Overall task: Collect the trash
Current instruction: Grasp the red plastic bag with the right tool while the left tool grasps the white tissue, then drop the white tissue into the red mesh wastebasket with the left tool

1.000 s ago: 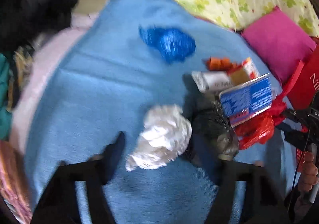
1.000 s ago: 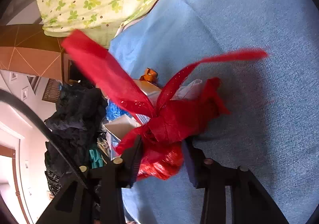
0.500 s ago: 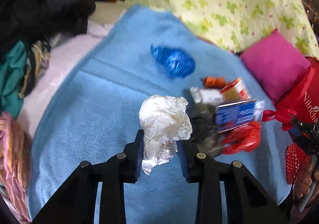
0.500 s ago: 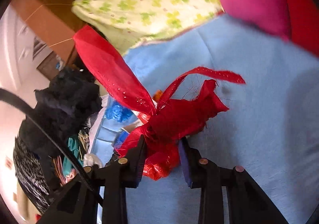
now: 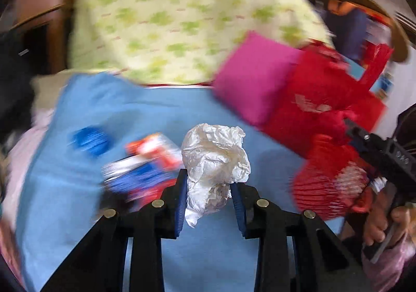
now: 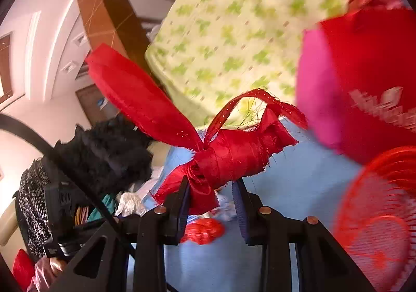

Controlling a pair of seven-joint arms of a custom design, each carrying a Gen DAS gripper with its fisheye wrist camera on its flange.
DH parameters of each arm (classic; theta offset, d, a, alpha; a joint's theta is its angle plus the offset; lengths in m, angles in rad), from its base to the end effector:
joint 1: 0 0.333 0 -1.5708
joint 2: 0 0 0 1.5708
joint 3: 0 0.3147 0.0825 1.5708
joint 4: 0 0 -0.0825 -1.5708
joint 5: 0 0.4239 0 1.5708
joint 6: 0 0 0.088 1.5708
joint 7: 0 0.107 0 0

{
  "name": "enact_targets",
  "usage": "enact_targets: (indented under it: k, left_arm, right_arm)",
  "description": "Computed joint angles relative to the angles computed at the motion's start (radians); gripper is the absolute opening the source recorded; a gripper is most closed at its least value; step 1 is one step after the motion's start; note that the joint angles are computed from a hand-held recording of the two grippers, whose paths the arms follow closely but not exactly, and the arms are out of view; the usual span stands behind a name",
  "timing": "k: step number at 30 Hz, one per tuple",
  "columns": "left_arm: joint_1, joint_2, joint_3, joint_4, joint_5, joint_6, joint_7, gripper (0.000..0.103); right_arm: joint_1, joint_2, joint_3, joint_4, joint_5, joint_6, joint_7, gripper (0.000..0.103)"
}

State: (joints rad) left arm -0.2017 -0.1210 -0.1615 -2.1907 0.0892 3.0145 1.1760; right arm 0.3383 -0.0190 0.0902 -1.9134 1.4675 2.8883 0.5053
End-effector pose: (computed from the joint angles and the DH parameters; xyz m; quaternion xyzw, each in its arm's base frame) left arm 0.5519 -0.2202 0.5323 -0.6106 0.6483 -0.4031 0.2105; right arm 0.5931 0.2075 0.5584 -0.6340 0.5143 -0.1113 0.5667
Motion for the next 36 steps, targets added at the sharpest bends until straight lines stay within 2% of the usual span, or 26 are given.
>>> enact_targets:
  k: [1,3,5,7,9,11,13,15,16,17,19,22,24,26,29,31,32,34,36]
  left_arm:
    - [-0.063,0.033,0.025,0.049,-0.109,-0.017,0.124,0.034]
    - [-0.104,0.096,0.009,0.143,-0.249,-0.044,0.294,0.034]
    - [-0.112,0.177,-0.044,0.266,-0.406,-0.089,0.479,0.034]
    - [-0.105,0.245,-0.102,0.369,-0.440,-0.131,0.536,0.034]
    - [-0.114,0.327,-0.134,0.477,-0.384,-0.178,0.517,0.036]
    - [-0.134,0.420,-0.143,0.596,-0.295,-0.242,0.469,0.039]
    - [-0.159,0.490,-0.135,0.689,-0.208,-0.300,0.403,0.063]
    - [-0.201,0.510,-0.093,0.715,-0.095,-0.313,0.281,0.066]
    - [-0.197,0.513,-0.093,0.719,-0.075,-0.321,0.256,0.066]
    - [-0.182,0.501,-0.103,0.703,-0.071,-0.318,0.243,0.066]
    - [-0.156,0.455,-0.106,0.638,-0.054,-0.279,0.208,0.066]
    - [-0.116,0.310,-0.078,0.443,-0.003,-0.182,0.122,0.068]
    - [-0.095,0.207,-0.041,0.317,0.079,-0.133,0.014,0.069]
    - [-0.055,0.082,-0.003,0.176,0.246,-0.100,-0.183,0.073]
    - [0.085,-0.086,-0.031,0.015,0.489,-0.134,-0.482,0.076]
    - [0.169,-0.167,-0.063,-0.057,0.573,-0.176,-0.601,0.076]
    - [0.208,-0.204,-0.080,-0.090,0.614,-0.210,-0.656,0.076]
    - [0.255,-0.270,-0.094,-0.154,0.661,-0.278,-0.720,0.076]
    - [0.256,-0.301,-0.072,-0.209,0.647,-0.291,-0.714,0.076]
  right_arm:
    - [-0.010,-0.040,-0.011,-0.043,0.015,0.008,-0.001,0.034]
    - [-0.028,-0.140,-0.043,-0.139,0.047,0.004,0.013,0.034]
    - [-0.057,-0.214,-0.077,-0.219,-0.081,-0.032,0.138,0.035]
    - [-0.093,-0.273,-0.088,-0.281,-0.263,-0.036,0.307,0.036]
    - [-0.138,-0.308,-0.099,-0.319,-0.417,-0.082,0.461,0.036]
    - [-0.149,-0.321,-0.129,-0.331,-0.471,-0.110,0.521,0.036]
    - [-0.186,-0.311,-0.135,-0.328,-0.592,-0.161,0.643,0.037]
    - [-0.188,-0.289,-0.169,-0.309,-0.618,-0.215,0.687,0.048]
    - [-0.185,-0.288,-0.180,-0.311,-0.611,-0.226,0.692,0.067]
    - [-0.185,-0.284,-0.184,-0.312,-0.605,-0.222,0.706,0.072]
    - [-0.178,-0.282,-0.183,-0.312,-0.598,-0.190,0.704,0.072]
    - [-0.139,-0.309,-0.199,-0.335,-0.521,-0.135,0.628,0.072]
    - [-0.099,-0.319,-0.208,-0.329,-0.458,-0.106,0.555,0.072]
    - [-0.038,-0.336,-0.213,-0.324,-0.362,-0.052,0.433,0.072]
    - [0.041,-0.333,-0.221,-0.284,-0.208,-0.033,0.248,0.072]
    - [0.070,-0.314,-0.204,-0.245,-0.137,-0.051,0.155,0.072]
    - [0.070,-0.302,-0.191,-0.230,-0.126,-0.063,0.140,0.073]
    - [0.063,-0.252,-0.146,-0.178,-0.182,-0.106,0.193,0.074]
    - [0.054,-0.193,-0.110,-0.129,-0.252,-0.145,0.262,0.074]
